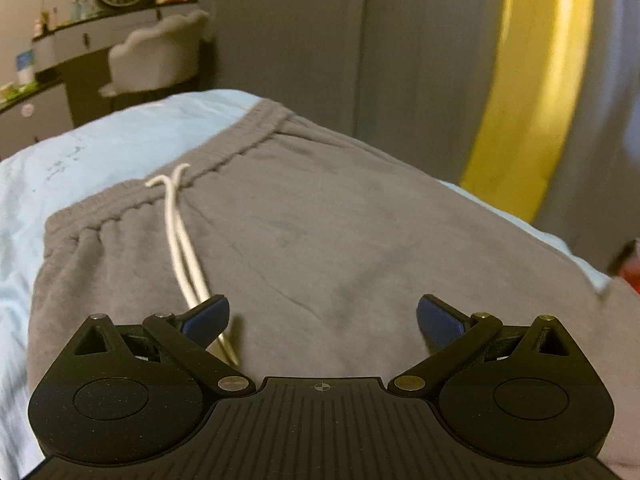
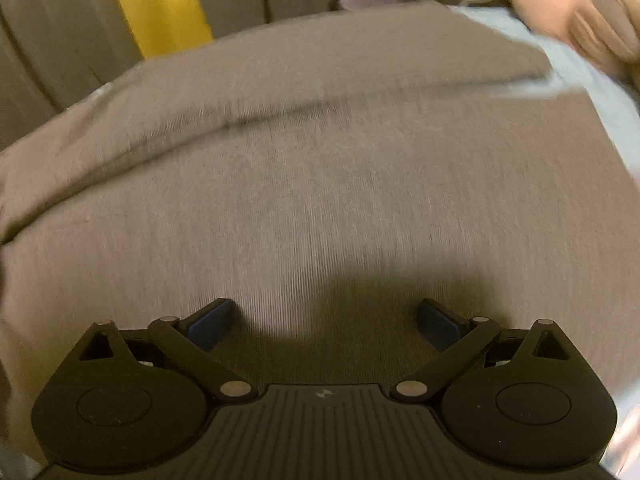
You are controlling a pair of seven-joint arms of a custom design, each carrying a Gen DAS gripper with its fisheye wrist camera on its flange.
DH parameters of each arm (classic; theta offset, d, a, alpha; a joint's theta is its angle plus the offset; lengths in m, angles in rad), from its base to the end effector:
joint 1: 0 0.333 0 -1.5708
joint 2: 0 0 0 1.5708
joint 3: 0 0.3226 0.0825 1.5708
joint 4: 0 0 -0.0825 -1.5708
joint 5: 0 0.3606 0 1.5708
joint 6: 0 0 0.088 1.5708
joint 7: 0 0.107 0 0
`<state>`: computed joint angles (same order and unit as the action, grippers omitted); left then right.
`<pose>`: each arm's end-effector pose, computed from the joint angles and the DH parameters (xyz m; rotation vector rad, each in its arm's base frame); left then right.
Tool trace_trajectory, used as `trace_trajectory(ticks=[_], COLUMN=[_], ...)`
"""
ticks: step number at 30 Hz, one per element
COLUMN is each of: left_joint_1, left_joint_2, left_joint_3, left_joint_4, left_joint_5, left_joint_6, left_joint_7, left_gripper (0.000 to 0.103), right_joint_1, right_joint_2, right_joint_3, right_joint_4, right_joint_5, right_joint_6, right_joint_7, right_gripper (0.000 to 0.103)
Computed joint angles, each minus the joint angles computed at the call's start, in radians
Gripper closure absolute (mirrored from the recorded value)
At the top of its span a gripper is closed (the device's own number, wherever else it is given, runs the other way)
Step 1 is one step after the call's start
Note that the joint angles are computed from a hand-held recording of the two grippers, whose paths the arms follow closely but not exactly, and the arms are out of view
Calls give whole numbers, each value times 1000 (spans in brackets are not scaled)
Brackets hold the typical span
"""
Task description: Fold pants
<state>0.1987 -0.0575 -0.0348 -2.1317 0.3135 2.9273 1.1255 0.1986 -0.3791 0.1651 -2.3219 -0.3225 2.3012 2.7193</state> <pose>0.5523 0.0712 0.5513 -1.9420 1.3849 -0.7091 0.4152 0.1588 0.5386 -1.2769 2.4546 -0.4899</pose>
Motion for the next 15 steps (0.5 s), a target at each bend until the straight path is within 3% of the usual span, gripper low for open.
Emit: trace_trajectory(ticks=[4,6,8,13,15], left_joint_1=[24,28,30,17,9], left_joint_2=[45,57,63,117,139], left_joint_3=[11,22,34,80,82], left_joint_4=[34,42,44,88,99], left_joint_5=[132,226,323,577,555], left_joint_6=[29,44,70,123,115], left_joint_7=[-147,-235,-314,-553,-536], left_gripper=[0,0,0,0,0], right_joint_1=[-103,-132,-137,-129,-123], right_joint_2=[132,267,392,654,734], right_joint_3=[-55,-95,-139,-239,-259], right_joint_4=[130,258,382,683,784], right_joint_5=[-87,-93,-63,4,36], right_joint_6=[130,153,135,30,-17], right_joint_7=[74,82,61,159,171], right_gripper=[10,34,51,51,47])
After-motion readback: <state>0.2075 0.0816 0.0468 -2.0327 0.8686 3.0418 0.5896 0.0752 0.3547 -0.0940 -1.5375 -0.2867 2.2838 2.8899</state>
